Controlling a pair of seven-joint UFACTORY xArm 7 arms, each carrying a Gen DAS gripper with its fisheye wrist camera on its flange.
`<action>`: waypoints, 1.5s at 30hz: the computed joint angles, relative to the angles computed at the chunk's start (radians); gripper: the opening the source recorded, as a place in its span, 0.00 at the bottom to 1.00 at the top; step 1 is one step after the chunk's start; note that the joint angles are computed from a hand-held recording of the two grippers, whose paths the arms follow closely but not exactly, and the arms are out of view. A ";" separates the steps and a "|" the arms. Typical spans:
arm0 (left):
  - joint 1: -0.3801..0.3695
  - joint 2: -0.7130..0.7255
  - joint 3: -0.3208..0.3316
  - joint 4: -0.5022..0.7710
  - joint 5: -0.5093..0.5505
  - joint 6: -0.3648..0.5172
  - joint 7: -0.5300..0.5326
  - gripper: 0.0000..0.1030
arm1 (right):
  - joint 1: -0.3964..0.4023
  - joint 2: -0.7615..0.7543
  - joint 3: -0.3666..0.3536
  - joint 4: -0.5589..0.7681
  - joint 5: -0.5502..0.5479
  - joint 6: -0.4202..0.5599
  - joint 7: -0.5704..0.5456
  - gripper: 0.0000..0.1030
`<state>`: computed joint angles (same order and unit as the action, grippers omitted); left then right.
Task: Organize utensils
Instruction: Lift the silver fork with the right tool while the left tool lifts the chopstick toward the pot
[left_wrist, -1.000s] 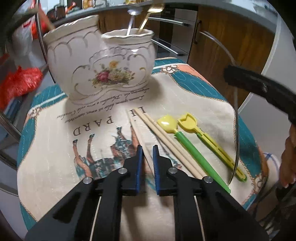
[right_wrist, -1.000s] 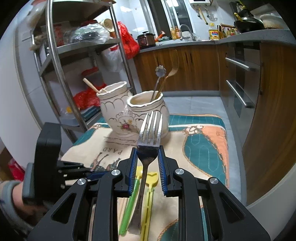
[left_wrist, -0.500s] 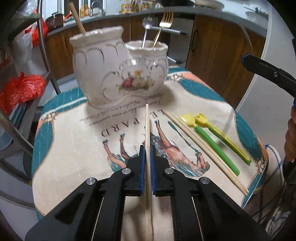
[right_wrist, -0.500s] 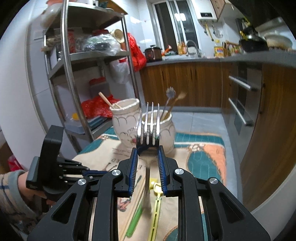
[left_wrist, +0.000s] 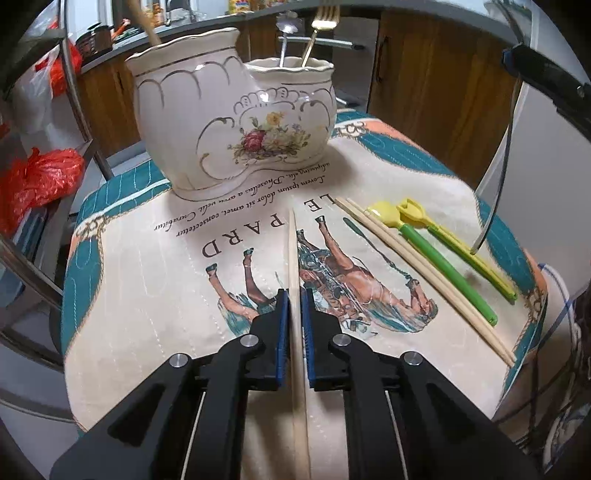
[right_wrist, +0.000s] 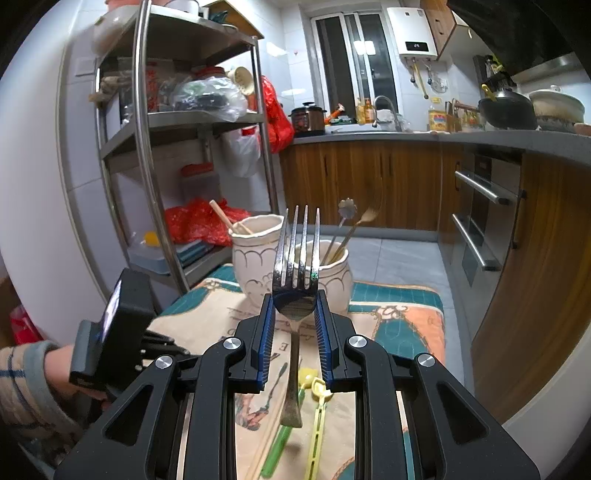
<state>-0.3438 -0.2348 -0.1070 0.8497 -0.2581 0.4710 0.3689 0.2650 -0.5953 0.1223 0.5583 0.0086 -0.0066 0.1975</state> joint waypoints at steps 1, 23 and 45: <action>0.007 0.008 -0.007 0.016 0.025 0.020 -0.009 0.10 | -0.002 -0.002 0.002 0.000 -0.001 0.002 0.000 0.22; -0.099 -0.054 0.102 0.005 -0.298 -0.141 0.316 0.06 | -0.074 0.017 0.054 0.063 -0.045 0.042 0.047 0.22; -0.220 0.042 0.302 0.380 -1.119 -0.095 0.927 0.06 | -0.036 0.262 -0.019 0.368 -0.017 0.037 -0.042 0.22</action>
<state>-0.5635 -0.1930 0.1947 1.2296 -1.3767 0.3757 1.2964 0.2290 -0.3331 0.1033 0.9260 -0.0081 0.0301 0.1554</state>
